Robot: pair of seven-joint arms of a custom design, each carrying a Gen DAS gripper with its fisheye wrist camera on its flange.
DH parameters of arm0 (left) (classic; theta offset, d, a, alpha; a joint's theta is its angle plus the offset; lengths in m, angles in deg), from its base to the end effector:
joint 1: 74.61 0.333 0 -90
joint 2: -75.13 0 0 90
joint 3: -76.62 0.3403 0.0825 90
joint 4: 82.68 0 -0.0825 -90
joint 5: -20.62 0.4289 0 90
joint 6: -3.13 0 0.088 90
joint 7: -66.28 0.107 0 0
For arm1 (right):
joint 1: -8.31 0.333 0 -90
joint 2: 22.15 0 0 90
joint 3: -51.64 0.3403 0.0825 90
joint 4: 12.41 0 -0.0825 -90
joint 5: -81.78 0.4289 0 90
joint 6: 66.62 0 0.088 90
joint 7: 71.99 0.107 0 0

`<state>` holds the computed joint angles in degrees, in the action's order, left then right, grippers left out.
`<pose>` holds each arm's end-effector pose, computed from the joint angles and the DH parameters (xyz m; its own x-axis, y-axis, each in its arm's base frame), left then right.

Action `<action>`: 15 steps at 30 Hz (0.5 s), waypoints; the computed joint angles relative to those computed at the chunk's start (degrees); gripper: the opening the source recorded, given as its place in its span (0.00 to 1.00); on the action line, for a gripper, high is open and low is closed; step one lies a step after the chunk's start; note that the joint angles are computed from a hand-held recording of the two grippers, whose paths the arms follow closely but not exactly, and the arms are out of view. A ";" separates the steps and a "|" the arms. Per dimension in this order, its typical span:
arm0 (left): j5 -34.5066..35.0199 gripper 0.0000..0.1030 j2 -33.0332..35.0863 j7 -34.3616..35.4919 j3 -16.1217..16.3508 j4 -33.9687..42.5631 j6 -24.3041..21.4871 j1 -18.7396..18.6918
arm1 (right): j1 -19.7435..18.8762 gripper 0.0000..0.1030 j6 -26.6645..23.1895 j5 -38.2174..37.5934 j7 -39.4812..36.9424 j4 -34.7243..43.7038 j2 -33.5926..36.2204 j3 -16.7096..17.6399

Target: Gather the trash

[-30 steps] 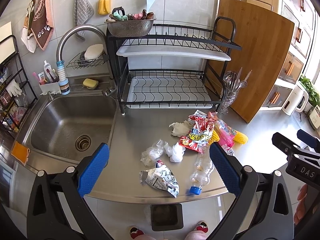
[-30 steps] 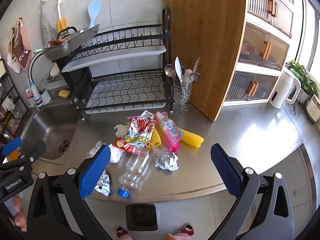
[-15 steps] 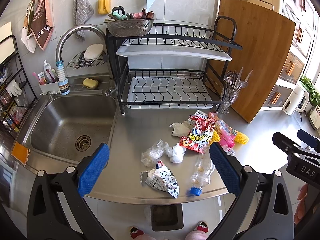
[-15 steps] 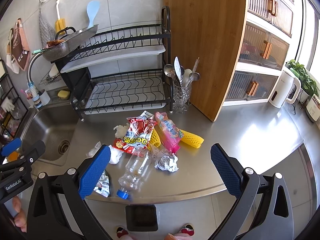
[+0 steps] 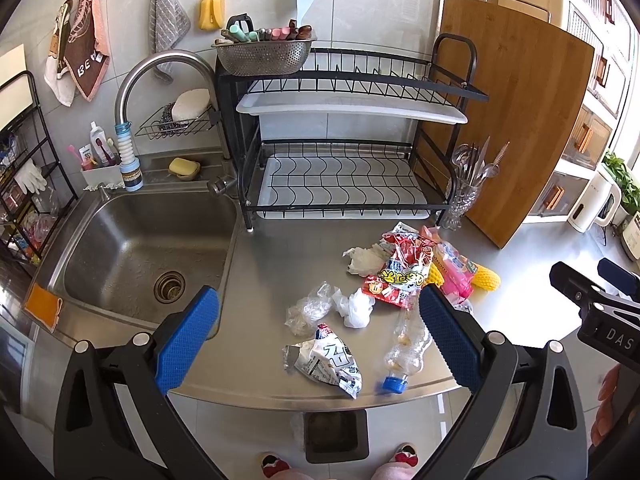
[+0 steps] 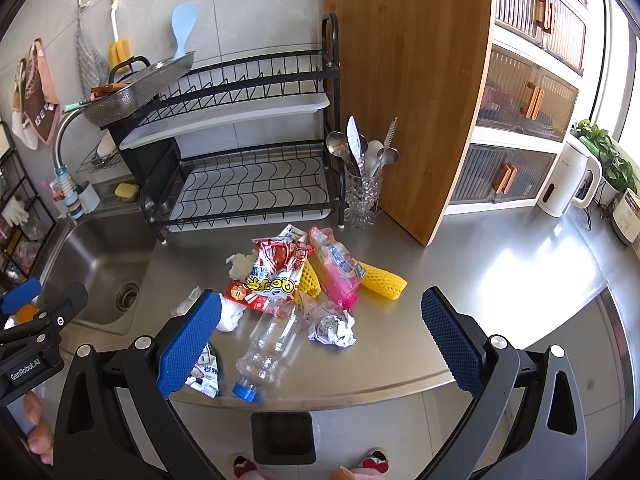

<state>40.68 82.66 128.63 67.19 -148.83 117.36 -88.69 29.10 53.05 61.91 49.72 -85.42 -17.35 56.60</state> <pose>0.6085 -0.2289 0.8393 0.0481 -0.9987 0.0191 -0.7108 -0.0476 -0.7017 0.5932 0.2633 0.8184 -0.0250 -0.9979 -0.0596 -0.6961 0.0601 -0.7154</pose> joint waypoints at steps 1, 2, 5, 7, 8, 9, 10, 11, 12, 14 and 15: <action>-0.07 0.92 -0.04 0.04 0.00 -0.06 0.07 0.02 | -0.12 0.97 0.71 0.37 -0.06 -0.51 -0.30 -0.04; -0.14 0.92 -0.21 0.11 0.02 -0.34 0.28 0.07 | -0.18 0.97 1.20 0.32 -0.09 -0.89 -0.52 -0.06; -0.27 0.92 -0.58 0.17 0.02 -1.09 0.47 0.28 | -0.20 0.97 2.20 -0.74 0.23 -1.92 -0.98 -0.03; -0.21 0.92 -0.86 0.13 0.01 -1.82 0.59 0.41 | -0.41 0.97 2.50 -0.07 0.19 -2.09 -0.84 -0.04; -0.04 0.92 -0.95 0.13 0.00 -2.19 0.61 0.46 | -0.53 0.97 2.50 0.56 0.15 -2.03 -0.65 -0.06; 0.04 0.92 -1.26 0.11 0.00 -2.90 0.99 0.56 | -0.57 0.97 2.31 0.91 0.11 -1.95 -0.43 -0.04; -0.03 0.92 -1.47 0.23 -0.02 -3.49 1.41 0.71 | -0.58 0.97 2.05 1.15 0.07 -1.74 -0.12 -0.04; -0.22 0.92 -1.58 0.38 -0.05 -3.96 1.71 0.86 | -0.57 0.97 1.95 1.34 0.22 -1.81 0.00 -0.04; -0.63 0.92 -1.68 0.47 -0.06 -4.44 1.98 1.05 | -0.57 0.97 1.87 1.68 0.34 -1.85 0.19 -0.04; -2.00 0.92 -1.82 0.86 -0.08 -5.34 2.32 1.53 | -0.56 0.97 1.81 2.54 0.01 -2.02 0.59 0.00; -2.51 0.92 -1.78 1.07 -0.09 -5.67 2.23 1.71 | -0.52 0.97 1.85 2.84 -0.12 -2.13 0.82 0.03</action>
<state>38.17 80.88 129.71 67.10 -154.50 119.59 -86.99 28.58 54.90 64.75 49.59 -87.55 -16.53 56.63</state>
